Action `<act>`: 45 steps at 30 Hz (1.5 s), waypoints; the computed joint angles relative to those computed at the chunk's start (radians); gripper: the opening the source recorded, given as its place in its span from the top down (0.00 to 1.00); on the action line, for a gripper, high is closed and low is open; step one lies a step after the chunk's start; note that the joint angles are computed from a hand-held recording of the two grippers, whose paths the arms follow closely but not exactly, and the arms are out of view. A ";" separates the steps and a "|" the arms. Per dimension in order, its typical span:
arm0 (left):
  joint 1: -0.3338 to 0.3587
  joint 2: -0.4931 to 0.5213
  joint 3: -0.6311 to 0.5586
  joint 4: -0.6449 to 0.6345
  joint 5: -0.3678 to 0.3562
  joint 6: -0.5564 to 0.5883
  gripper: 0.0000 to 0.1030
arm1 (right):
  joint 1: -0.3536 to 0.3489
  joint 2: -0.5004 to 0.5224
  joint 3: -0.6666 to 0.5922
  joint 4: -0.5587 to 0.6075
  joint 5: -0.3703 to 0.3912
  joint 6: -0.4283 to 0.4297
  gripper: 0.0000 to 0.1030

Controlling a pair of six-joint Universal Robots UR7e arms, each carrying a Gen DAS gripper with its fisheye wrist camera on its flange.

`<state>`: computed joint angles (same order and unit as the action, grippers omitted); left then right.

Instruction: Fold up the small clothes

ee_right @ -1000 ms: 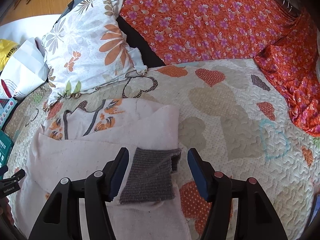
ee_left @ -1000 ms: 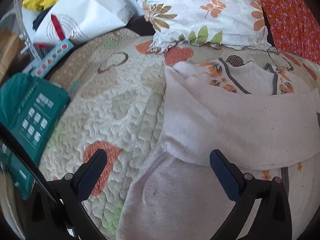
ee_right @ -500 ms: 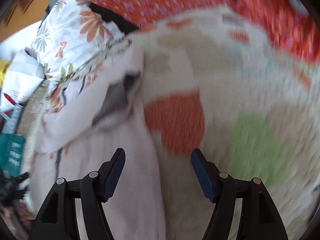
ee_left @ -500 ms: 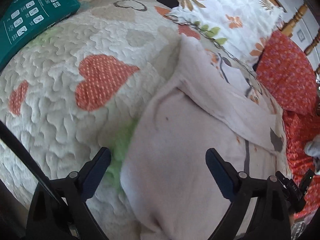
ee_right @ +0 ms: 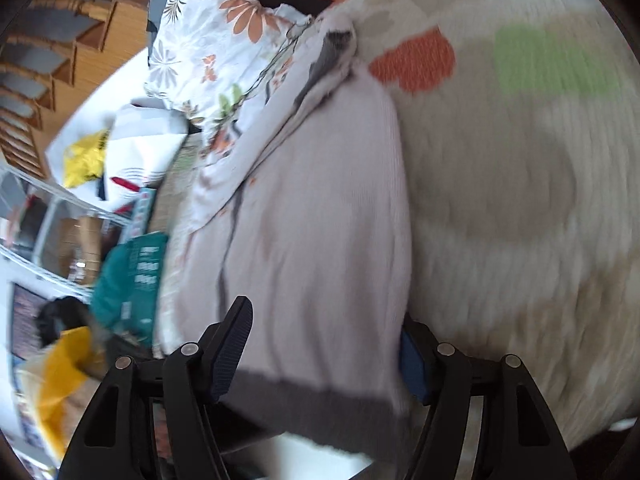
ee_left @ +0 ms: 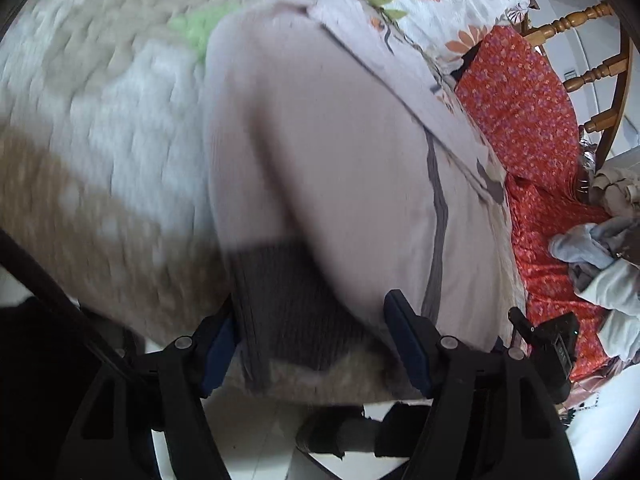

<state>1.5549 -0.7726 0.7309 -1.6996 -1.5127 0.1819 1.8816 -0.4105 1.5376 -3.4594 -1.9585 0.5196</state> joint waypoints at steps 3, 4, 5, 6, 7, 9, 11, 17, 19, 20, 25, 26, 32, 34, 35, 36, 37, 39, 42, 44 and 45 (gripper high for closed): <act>0.011 -0.023 0.037 0.018 -0.032 -0.002 0.38 | -0.016 0.004 0.049 -0.070 0.094 0.054 0.38; 0.010 -0.033 0.056 0.004 -0.033 0.005 0.38 | -0.022 0.008 0.061 -0.088 0.121 0.072 0.41; 0.008 -0.036 0.061 -0.006 -0.036 0.010 0.38 | -0.027 0.011 0.069 -0.099 0.143 0.088 0.45; 0.006 -0.041 0.070 -0.023 -0.042 0.015 0.38 | -0.029 0.013 0.073 -0.100 0.155 0.098 0.47; 0.006 -0.046 0.079 -0.042 -0.051 0.019 0.38 | -0.029 0.017 0.072 -0.094 0.158 0.103 0.49; 0.005 -0.047 0.081 -0.058 -0.060 0.016 0.38 | -0.020 0.020 0.065 -0.075 0.144 0.096 0.50; 0.005 -0.039 0.075 -0.062 -0.057 -0.001 0.38 | -0.010 0.022 0.060 -0.048 0.129 0.084 0.50; 0.014 -0.025 0.047 -0.038 -0.047 -0.032 0.74 | 0.030 0.048 0.009 0.061 0.035 0.058 0.54; 0.011 -0.034 0.057 -0.046 -0.016 -0.034 0.97 | 0.045 0.055 -0.013 0.103 -0.019 0.052 0.64; 0.006 -0.038 0.063 -0.053 -0.003 -0.039 0.97 | 0.052 0.057 -0.023 0.128 -0.050 0.053 0.78; 0.007 -0.070 0.054 -0.091 -0.039 -0.031 0.97 | 0.056 0.043 -0.018 0.129 -0.072 0.063 0.95; 0.005 -0.086 0.061 -0.101 -0.047 -0.023 0.97 | 0.060 0.037 -0.009 0.101 -0.065 0.049 0.95; 0.011 -0.214 0.153 -0.123 -0.065 0.019 0.97 | 0.096 -0.039 0.119 0.004 0.009 0.009 0.96; 0.020 -0.237 0.172 -0.123 -0.081 0.011 0.97 | 0.107 -0.053 0.156 -0.013 0.020 0.024 0.96; 0.021 -0.241 0.178 -0.128 -0.081 0.006 0.97 | 0.107 -0.055 0.166 -0.018 0.025 0.030 0.96; 0.022 -0.239 0.178 -0.133 -0.079 0.003 0.97 | 0.107 -0.054 0.166 -0.016 0.026 0.032 0.96; 0.023 -0.227 0.165 -0.133 -0.076 -0.005 0.97 | 0.107 -0.052 0.161 -0.011 0.028 0.030 0.96; 0.022 -0.200 0.126 -0.122 -0.083 -0.028 0.97 | 0.103 -0.045 0.135 0.008 0.035 0.030 0.96; 0.000 -0.144 0.041 -0.121 -0.080 -0.025 0.97 | 0.106 -0.062 0.107 0.053 0.028 -0.015 0.96; -0.022 -0.096 -0.029 -0.122 -0.067 -0.017 0.97 | 0.113 -0.071 0.064 0.087 0.007 -0.059 0.96; -0.035 -0.057 -0.090 -0.109 -0.060 -0.014 0.97 | 0.114 -0.073 0.046 0.097 -0.001 -0.071 0.96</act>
<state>1.5204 -0.8295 0.6407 -1.8088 -1.5722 0.1679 1.9961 -0.4839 1.5836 -3.3626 -1.9596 0.4487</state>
